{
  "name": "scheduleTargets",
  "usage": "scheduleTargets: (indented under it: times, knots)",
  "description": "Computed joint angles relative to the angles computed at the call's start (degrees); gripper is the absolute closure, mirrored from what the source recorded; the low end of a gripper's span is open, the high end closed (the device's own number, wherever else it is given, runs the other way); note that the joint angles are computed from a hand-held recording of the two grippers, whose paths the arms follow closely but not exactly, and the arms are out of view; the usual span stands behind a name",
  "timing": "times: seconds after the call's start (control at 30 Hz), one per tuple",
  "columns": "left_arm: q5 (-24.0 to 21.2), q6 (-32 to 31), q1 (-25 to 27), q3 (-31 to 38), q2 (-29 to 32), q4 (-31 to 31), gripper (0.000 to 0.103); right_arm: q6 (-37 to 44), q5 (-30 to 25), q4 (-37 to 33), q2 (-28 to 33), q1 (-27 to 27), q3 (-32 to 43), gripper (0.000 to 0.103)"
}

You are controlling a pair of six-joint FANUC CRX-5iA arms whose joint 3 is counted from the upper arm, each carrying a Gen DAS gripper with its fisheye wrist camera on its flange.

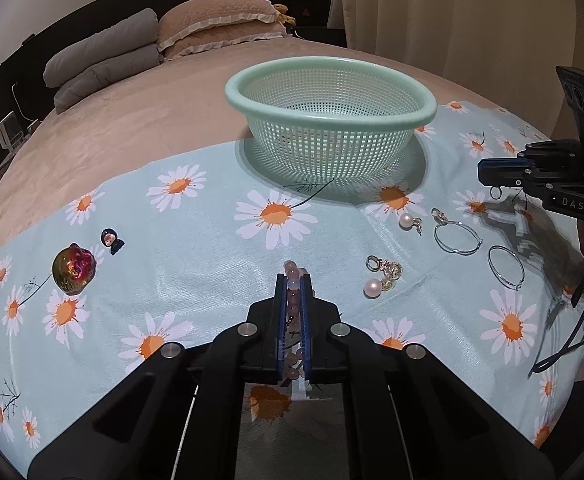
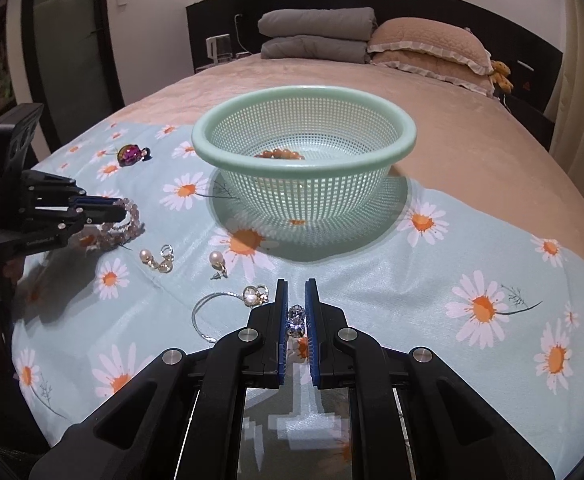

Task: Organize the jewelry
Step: 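Lift both items over the green basket and open both tools to release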

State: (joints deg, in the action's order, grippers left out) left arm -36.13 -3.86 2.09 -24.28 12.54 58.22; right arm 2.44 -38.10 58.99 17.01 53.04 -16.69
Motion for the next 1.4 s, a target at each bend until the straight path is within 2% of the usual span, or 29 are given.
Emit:
scheduleTargets:
  times: [0.27,0.43,0.53,0.7,0.8,0.97,1.13,1.3,1.4]
  knots:
    - [-1.1,-1.4,-0.1,0.8,-2.0,2.0,0.096,4.7,-4.5,0.5,0.1,0.8,3.0,0.095]
    - [0.3,-1.2,-1.2,1.9,-3.1,2.1,0.096,6.0,-5.3,1.3,0.4,0.2,4.7,0.095]
    - [1.6,-4.1,-2.4,1.3,-4.6,5.8,0.096,4.0,-5.3,4.2,-0.1,-0.5,4.5,0.095]
    - [2.7,-8.7,-4.6,2.3,-5.3,10.6,0.096,6.1,-5.3,5.4,0.9,-1.4,6.7,0.095]
    - [3.1,-8.3,-5.9,4.5,-3.8,11.4,0.096,7.5,-5.3,5.4,2.2,-2.0,8.4,0.095]
    - [-0.3,-2.5,-6.4,10.0,0.3,6.4,0.096,8.3,-5.4,6.3,3.7,-3.1,10.1,0.095]
    - [0.5,0.8,-8.0,13.7,2.9,1.6,0.096,8.4,-4.8,6.3,4.7,-4.1,11.4,0.095]
    - [-1.7,0.8,-8.4,15.4,4.8,2.1,0.096,8.7,-3.4,5.6,6.2,-4.8,13.0,0.095]
    - [-0.9,1.7,-8.8,15.8,5.6,0.6,0.096,8.5,-2.9,4.7,7.0,-5.2,13.5,0.095]
